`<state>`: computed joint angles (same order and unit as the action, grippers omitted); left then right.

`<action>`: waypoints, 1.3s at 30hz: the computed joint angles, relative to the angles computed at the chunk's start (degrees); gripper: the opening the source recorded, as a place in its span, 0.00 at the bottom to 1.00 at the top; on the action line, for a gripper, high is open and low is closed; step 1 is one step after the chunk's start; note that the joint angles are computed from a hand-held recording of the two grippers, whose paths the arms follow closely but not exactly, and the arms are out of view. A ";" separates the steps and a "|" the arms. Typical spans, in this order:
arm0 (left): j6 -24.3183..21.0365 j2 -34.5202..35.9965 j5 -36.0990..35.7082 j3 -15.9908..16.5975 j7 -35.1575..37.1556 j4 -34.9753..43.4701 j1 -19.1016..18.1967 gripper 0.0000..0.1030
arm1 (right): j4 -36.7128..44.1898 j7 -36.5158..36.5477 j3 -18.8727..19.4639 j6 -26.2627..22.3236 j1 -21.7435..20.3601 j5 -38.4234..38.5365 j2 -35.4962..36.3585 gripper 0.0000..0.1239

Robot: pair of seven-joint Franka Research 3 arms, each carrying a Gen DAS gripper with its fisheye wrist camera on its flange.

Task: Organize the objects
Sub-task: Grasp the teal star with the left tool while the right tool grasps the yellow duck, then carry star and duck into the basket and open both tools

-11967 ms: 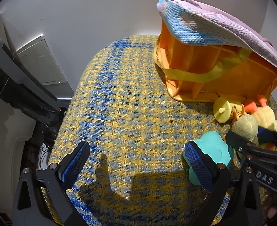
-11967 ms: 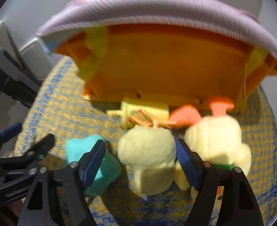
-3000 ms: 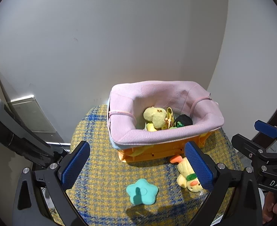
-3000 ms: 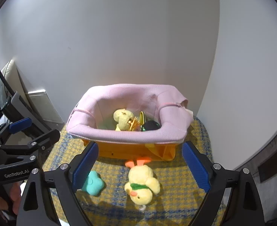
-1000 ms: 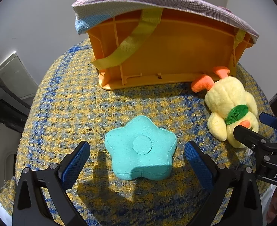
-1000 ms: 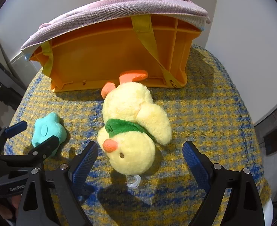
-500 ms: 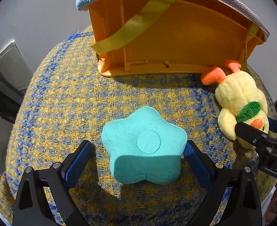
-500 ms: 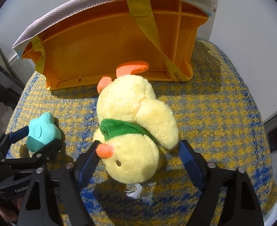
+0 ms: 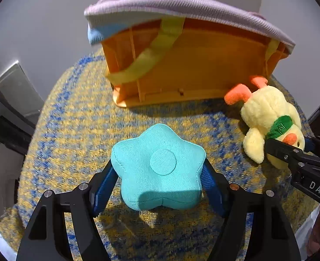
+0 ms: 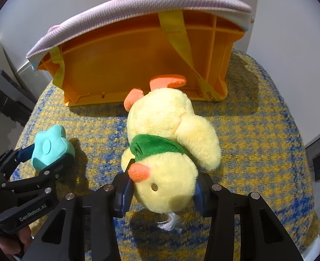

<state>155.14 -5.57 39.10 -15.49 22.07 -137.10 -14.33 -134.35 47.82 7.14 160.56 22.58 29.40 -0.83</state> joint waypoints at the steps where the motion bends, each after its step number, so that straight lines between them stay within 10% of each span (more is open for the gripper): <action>1: -0.26 -0.51 0.28 -0.17 -0.18 -0.03 -0.11 0.72 | 0.69 -0.84 -0.21 -0.61 -0.15 0.64 0.14 0.35; 39: -8.60 -6.84 3.08 -2.59 0.90 11.69 1.72 0.71 | 4.20 -7.63 -4.04 -4.95 2.20 10.97 -14.06 0.35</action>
